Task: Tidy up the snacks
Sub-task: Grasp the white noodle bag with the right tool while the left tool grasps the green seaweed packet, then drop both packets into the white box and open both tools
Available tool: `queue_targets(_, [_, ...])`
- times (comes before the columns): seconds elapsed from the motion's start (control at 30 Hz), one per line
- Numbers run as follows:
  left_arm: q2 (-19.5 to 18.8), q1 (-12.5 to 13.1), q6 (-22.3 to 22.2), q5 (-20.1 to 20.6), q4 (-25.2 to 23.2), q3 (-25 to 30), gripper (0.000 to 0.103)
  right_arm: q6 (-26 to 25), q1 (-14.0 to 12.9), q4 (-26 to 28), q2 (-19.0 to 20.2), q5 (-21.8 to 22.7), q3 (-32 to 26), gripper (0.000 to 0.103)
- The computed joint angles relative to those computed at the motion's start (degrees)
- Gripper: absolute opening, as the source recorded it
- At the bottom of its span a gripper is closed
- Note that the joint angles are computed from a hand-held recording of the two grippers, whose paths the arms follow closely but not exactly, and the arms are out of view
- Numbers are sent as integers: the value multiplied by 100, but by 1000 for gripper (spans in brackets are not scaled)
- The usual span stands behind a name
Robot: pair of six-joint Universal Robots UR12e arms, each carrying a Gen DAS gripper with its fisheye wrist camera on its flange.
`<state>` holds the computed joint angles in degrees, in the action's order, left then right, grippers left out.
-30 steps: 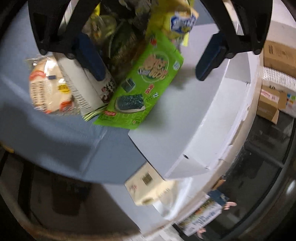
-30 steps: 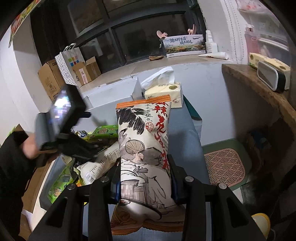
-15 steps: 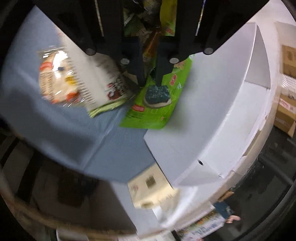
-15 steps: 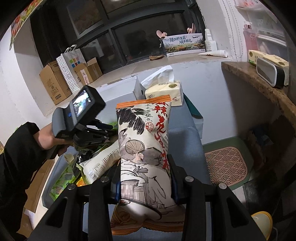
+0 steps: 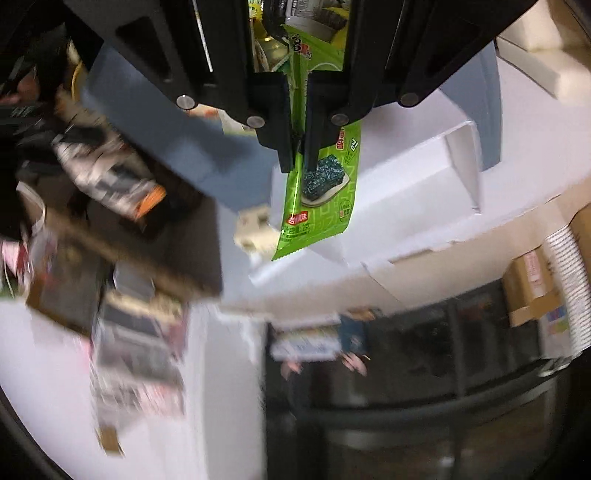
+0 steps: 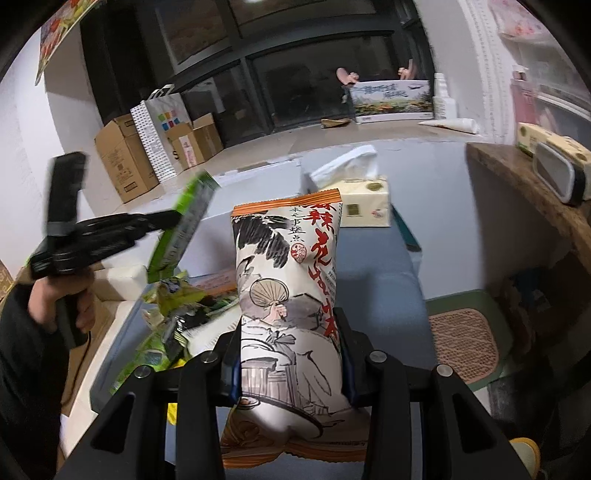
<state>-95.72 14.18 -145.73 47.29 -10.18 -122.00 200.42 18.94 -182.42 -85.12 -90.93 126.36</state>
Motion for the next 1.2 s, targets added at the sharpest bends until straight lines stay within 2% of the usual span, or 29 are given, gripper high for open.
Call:
queue_targets(0.1, [-108, 140, -581, -214, 176, 174, 6, -171, 55, 99, 215, 47, -352, 43])
queue_targets(0.17, [-172, 233, -760, -283, 258, 296, 6, -192, 62, 174, 365, 141, -614, 43])
queue_targets(0.27, [-430, 183, -1230, -171, 406, 644, 6, -245, 71, 372, 679, 221, -1144, 43])
queue_targets(0.33, [-647, 111, -1456, -92, 264, 949, 6, -229, 67, 640, 926, 225, -1588, 43])
queue_targets(0.5, [-1112, -50, -1668, 296, -37, 1533, 6, -447, -62, 1109, 1469, 259, -2448, 43])
queue_targets(0.63, [-1381, -125, -1689, 566, -235, 1824, 7, -470, -152, 1817, 1851, 217, -3098, 43])
queue_targets(0.73, [-1509, -148, -1845, 903, -330, 1961, 13, -597, -171, 1939, 2076, 144, -3393, 45])
queue_targets(0.77, [-1546, -153, -1877, 987, -467, 2028, 16, -613, -162, 1913, 2150, 57, -3476, 52])
queue_targets(0.8, [-1575, -150, -1901, 1109, -508, 2065, 37, -586, -152, 1935, 2209, -46, -3551, 64])
queue_targets(0.83, [-1585, -148, -1917, 1206, -500, 2071, 54, -532, -145, 1928, 2235, -114, -3580, 95])
queue_targets(0.87, [-1598, -128, -1933, 1252, -421, 2055, 90, -499, -149, 1859, 2249, -87, -3578, 103])
queue_targets(0.9, [-1602, -94, -1935, 1204, -309, 2012, 103, -528, -168, 1842, 2239, 43, -3563, 103])
queue_targets(0.93, [-1597, -59, -1935, 1154, -232, 1971, 103, -524, -179, 1857, 2236, 94, -3568, 103])
queue_targets(1.1, [-1529, 24, -1778, 1014, -472, 1900, 103, -492, -204, 1705, 2215, 318, -3510, 103])
queue_targets(1.2, [-1437, 44, -1693, 1019, -465, 1826, 103, -402, -218, 1414, 2183, 468, -3416, 103])
